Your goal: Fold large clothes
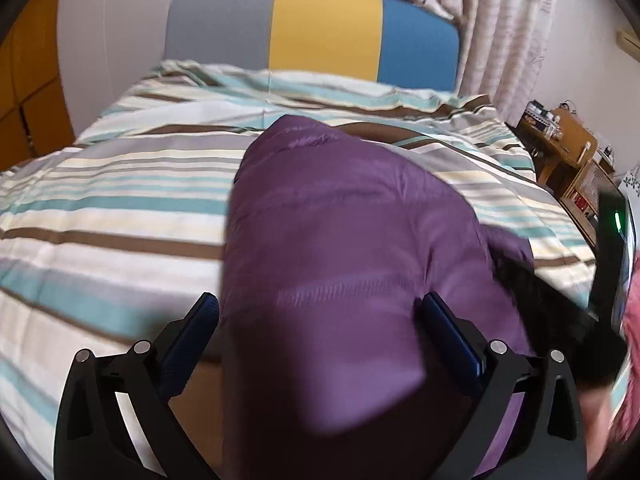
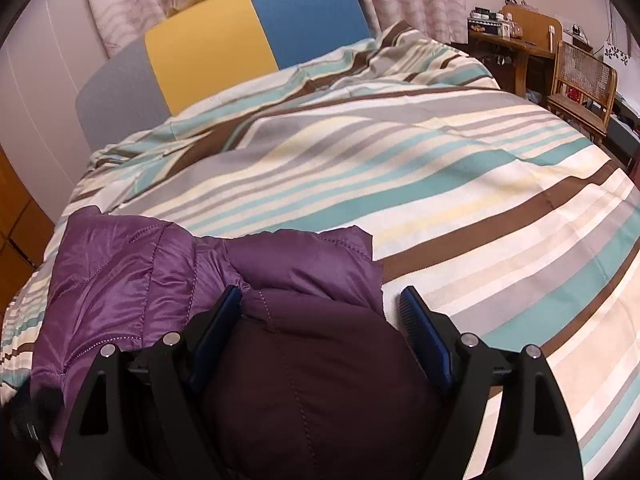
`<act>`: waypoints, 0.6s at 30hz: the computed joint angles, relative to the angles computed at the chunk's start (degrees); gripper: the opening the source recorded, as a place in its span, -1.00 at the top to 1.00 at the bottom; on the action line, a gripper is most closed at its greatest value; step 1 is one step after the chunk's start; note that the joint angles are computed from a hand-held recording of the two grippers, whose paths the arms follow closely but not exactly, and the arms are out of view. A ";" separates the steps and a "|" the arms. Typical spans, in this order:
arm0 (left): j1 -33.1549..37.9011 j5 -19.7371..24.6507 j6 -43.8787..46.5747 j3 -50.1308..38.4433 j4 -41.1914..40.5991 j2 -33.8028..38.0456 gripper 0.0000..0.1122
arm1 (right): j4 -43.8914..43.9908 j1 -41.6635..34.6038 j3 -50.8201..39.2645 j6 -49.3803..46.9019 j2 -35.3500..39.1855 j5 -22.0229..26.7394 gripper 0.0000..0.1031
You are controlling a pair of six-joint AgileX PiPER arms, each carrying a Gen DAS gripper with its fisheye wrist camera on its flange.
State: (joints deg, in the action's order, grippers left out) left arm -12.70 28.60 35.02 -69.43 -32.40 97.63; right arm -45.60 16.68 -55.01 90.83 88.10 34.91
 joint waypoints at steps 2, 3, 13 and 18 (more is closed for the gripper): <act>-0.63 -4.32 4.82 3.82 -3.48 -1.24 -0.78 | -1.91 1.50 1.03 2.01 -1.80 0.49 -0.60; -1.21 -5.16 5.57 4.01 -3.50 -0.91 -0.78 | -2.02 2.43 1.58 2.41 -3.16 1.29 -0.65; -2.21 -6.81 7.47 3.96 -4.46 0.14 -0.78 | -7.19 18.63 13.35 21.04 -14.61 10.63 -0.86; 3.73 5.30 10.29 1.50 -9.35 -0.60 -0.78 | -5.15 17.69 13.09 18.64 -15.13 10.00 -0.88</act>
